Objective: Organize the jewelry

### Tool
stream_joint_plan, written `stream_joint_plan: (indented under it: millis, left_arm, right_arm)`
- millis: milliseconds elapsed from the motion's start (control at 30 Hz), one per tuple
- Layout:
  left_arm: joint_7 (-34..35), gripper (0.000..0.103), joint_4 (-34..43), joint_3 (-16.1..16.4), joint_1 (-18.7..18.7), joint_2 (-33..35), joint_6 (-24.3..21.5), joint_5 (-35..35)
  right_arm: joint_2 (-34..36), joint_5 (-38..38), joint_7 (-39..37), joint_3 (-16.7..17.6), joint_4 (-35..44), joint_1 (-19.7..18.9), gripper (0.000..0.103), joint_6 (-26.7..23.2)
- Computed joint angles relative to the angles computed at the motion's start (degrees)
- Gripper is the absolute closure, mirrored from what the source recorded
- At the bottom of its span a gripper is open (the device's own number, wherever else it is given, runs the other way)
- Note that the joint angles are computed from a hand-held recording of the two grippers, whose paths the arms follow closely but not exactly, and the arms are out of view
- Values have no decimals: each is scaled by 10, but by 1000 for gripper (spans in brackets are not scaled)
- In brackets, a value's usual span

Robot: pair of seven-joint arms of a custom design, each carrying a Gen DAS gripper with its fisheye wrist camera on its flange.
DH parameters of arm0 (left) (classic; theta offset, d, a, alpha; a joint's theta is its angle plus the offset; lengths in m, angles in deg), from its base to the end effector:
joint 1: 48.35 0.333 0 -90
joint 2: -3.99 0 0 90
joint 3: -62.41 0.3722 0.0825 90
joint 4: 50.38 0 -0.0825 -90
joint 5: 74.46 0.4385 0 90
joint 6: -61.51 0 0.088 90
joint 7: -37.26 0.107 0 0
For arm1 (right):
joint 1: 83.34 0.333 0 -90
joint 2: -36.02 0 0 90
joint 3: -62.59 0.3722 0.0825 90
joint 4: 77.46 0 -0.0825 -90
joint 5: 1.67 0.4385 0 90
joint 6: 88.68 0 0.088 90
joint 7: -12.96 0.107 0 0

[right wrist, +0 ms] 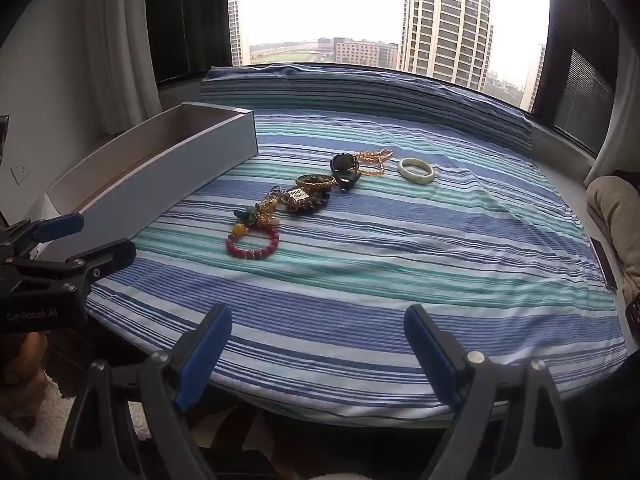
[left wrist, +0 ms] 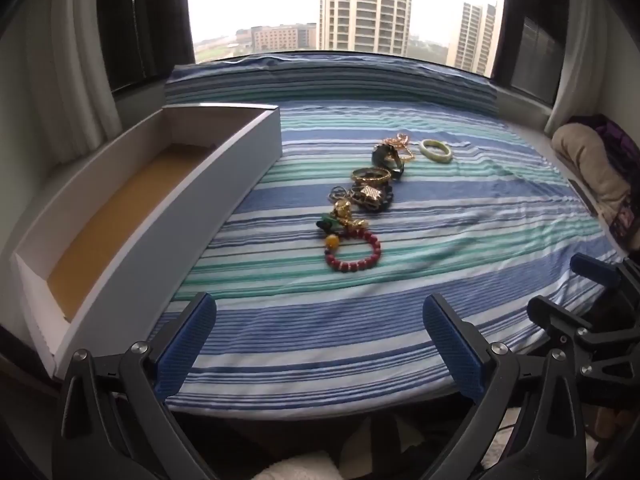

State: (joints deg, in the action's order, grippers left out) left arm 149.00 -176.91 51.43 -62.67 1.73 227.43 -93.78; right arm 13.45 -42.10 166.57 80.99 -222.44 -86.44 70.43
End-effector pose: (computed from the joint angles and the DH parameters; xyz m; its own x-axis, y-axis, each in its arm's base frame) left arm 0.5609 -0.2448 0.5049 -0.5088 -0.8607 0.0171 -0.6404 0.3651 -0.6757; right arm 0.4539 0.1621 0.4875 -0.2306 -0.9730 -0.0073 -0.6878 0.1683 -0.7061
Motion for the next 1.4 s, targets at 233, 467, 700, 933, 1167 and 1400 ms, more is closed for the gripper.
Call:
stream_joint_plan:
  millis: [233,467,700,933,1167,1400]
  left_arm:
    - [-1,0,-5,0,-2,-4,7,7]
    - [-6,0,-8,2,-4,-6,15,15]
    - [39,0,-8,7,-15,-9,20,-24]
    - [23,0,-10,5,-11,-8,24,-15]
    - [-4,0,-14,5,-9,-9,33,15]
    - [-14,0,-11,6,-7,-6,23,23]
  right_arm:
    - [8,2,-2,-2,4,5,13,-1]
    - [5,6,-3,-5,2,9,13,-1]
    - [3,3,3,-3,0,6,13,1]
    - [3,5,1,-3,-1,5,13,2]
    - [3,2,3,0,-1,3,13,5]
    - [1,12,-1,-2,-4,4,13,7]
